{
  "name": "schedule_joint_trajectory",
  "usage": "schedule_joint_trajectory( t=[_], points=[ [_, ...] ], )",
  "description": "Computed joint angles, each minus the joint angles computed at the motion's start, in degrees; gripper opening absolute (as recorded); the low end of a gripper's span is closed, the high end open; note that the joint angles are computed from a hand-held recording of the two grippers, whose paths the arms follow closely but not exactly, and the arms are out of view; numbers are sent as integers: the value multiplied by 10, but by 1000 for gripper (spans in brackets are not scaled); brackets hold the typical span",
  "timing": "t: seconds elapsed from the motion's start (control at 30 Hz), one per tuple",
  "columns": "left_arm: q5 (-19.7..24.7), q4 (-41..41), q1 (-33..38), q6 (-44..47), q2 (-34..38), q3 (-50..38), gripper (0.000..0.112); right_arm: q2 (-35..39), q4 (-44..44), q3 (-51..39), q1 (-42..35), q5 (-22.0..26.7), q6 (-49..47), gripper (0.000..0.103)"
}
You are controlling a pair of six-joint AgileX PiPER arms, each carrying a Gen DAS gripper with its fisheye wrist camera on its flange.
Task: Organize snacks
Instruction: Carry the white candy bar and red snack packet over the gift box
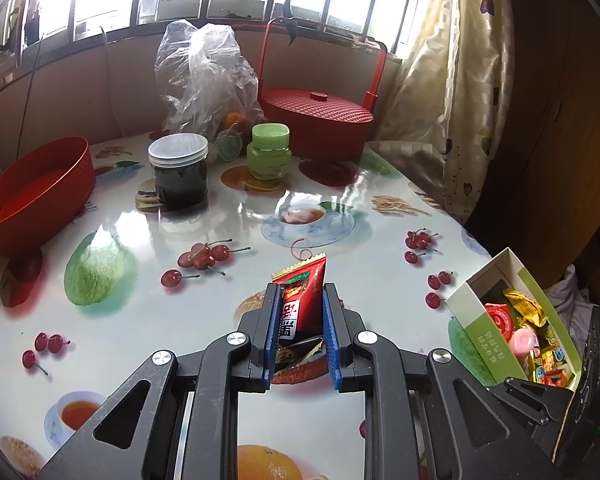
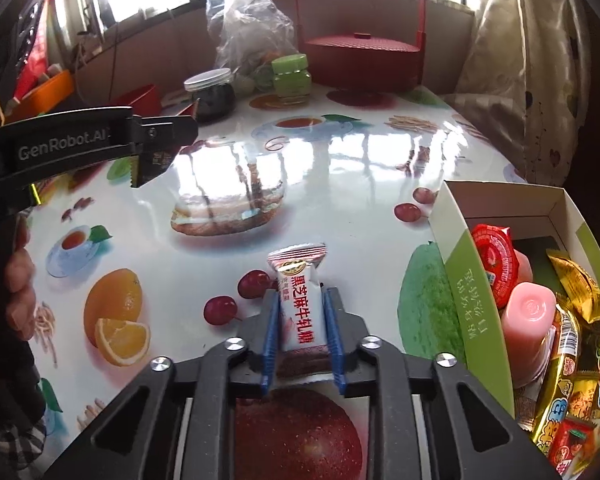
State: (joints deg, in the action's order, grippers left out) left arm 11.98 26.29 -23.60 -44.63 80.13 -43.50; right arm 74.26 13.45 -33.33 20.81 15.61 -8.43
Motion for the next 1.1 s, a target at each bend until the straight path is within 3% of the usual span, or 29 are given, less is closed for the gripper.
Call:
schedule_joint_trajectory(
  t=[0.3,0.63,1.1],
  points=[
    [29,26,-33,-29,-35,1,21,-55,124,11,-31,28,-120,17],
    [53,25,-87,-46,-62,-6,21,-167,117,17,-90,99,-115,18],
    [83,79,-183,-116,-39,-50,21,-261,218,21,-295,228,-292,18]
  ],
)
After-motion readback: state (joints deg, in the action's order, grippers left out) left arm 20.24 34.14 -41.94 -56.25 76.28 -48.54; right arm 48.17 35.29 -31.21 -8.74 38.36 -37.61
